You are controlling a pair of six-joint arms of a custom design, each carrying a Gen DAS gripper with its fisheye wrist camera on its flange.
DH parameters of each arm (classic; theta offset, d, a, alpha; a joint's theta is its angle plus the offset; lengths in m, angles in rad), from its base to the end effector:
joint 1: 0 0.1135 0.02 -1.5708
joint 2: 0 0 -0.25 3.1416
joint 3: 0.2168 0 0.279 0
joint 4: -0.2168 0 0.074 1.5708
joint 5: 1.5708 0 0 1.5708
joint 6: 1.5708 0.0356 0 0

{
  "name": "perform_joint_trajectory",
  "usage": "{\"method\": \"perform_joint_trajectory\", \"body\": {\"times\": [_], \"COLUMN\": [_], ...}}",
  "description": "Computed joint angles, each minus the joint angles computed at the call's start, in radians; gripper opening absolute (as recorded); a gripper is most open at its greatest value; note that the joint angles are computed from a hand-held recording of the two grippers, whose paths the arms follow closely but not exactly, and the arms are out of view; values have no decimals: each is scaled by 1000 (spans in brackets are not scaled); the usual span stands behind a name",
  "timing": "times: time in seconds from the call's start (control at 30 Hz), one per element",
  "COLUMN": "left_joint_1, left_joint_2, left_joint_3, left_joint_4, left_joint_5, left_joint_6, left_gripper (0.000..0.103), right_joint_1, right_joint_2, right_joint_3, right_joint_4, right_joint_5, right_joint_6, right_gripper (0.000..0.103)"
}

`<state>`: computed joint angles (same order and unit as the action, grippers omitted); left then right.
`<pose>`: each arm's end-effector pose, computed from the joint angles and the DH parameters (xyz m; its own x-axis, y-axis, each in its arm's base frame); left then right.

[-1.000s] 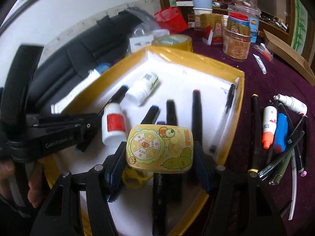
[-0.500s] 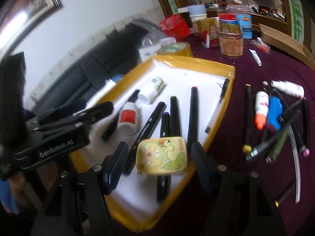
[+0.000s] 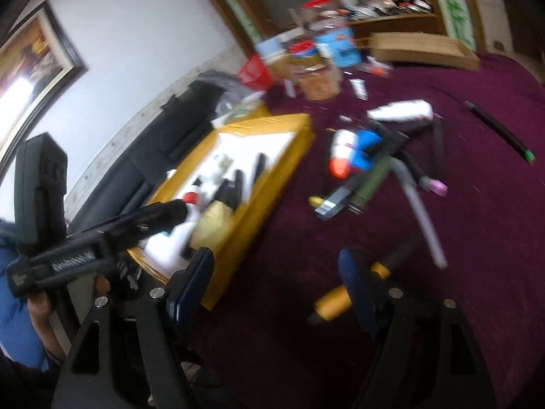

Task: Organize rigid objects
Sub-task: 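Grasp the yellow pencil with left tool while right tool grasps the clear pen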

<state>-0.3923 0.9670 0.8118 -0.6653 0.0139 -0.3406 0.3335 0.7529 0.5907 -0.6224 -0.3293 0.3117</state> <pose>0.2135 -0.0889 0.2563 -0.7677 -0.0438 -0.6393 0.1428 0.9609 -0.2374 0.1780 0.0738 0.2236 -0.7968 0.0311 -0.6035 -0.2959 0.8507 0.4345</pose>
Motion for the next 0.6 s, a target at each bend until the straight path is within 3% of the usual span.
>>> {"method": "perform_joint_trajectory", "body": {"times": [0.1, 0.13, 0.3, 0.4, 0.53, 0.6], "left_joint_1": [-68, -88, -191, -220, -238, -247], "left_joint_2": [42, 48, 92, 115, 127, 125], "left_joint_3": [23, 28, 58, 67, 67, 66], "left_joint_4": [-3, -4, -3, -11, -16, -22], "left_joint_5": [-1, -6, -46, -51, -57, -69], "left_joint_6": [-28, -33, -42, -41, -33, -31], "left_gripper": [78, 78, 78, 78, 74, 73], "right_joint_1": [-118, -164, -280, -325, -329, -315], "right_joint_2": [-41, -32, 31, 130, 385, 471], "right_joint_3": [-33, -33, -12, 27, 148, 204], "right_joint_4": [-54, -70, -85, -42, 16, 14], "right_joint_5": [-48, -69, -80, -73, -79, -66], "right_joint_6": [-36, -52, -119, -158, -187, -193], "right_gripper": [67, 61, 52, 49, 33, 31]}}
